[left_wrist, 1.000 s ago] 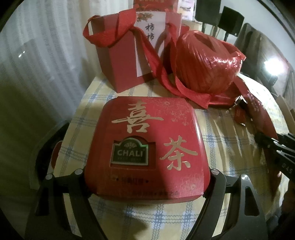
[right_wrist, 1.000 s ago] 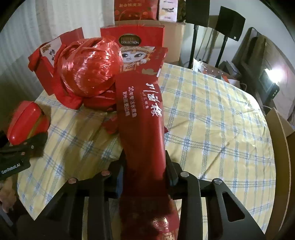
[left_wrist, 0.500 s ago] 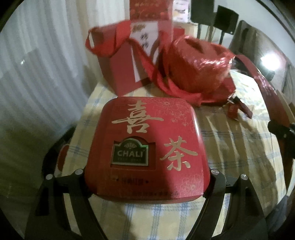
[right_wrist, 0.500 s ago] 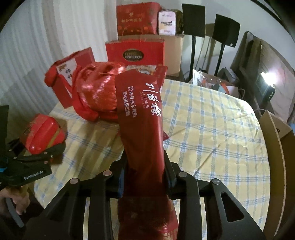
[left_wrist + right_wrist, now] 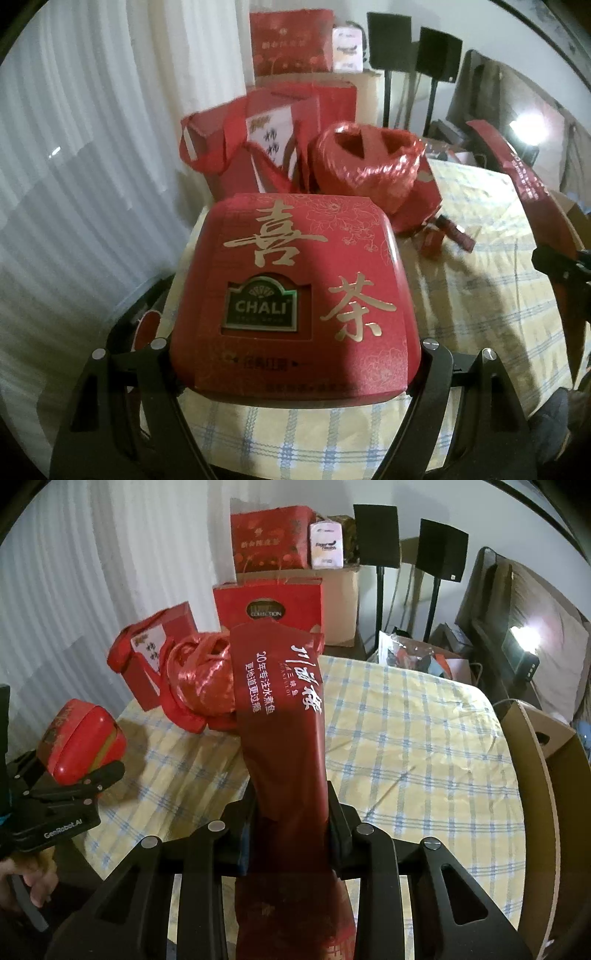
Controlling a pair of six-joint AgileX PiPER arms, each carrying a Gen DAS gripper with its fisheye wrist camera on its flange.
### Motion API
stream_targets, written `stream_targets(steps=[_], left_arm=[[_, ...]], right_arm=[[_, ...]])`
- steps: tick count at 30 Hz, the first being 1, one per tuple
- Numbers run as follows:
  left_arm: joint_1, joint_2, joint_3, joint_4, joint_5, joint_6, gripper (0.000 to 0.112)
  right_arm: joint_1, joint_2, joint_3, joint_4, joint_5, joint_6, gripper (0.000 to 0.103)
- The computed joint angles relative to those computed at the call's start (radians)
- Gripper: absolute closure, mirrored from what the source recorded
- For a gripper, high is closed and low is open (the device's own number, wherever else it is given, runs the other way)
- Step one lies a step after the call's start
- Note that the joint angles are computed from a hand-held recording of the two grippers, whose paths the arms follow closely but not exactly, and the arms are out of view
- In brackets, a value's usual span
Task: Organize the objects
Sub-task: 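Lift the long red printed bag with the right gripper while the left gripper lifts the tea box, then carry the red bag and tea box toward the cardboard box with both grippers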
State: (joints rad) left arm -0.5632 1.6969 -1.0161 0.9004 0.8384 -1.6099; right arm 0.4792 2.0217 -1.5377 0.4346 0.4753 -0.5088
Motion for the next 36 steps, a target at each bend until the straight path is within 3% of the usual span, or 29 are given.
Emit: stream_targets(steps=[9,18,25,36], left_arm=[[-0.018,-0.008,-0.019,-0.007,0.045,0.007,0.034],[-0.076,-0.007,-0.035,-0.006,0.127,-0.026,0.034],[-0.157,0.012,-0.063,0.009,0.2,-0.092,0.034],[-0.224,0.075,-0.155,0.013,0.281,-0.087,0.034]], right_arm=[[-0.037,-0.052,0.04,0.117,0.004,-0.109,0.072],[-0.14,-0.18,0.253,0.407,-0.035,-0.467,0.072],[-0.282,-0.273,0.385,0.632,0.035,-0.761,0.072],[-0.435,-0.241,0.409,0.745,0.128,-0.969,0.072]])
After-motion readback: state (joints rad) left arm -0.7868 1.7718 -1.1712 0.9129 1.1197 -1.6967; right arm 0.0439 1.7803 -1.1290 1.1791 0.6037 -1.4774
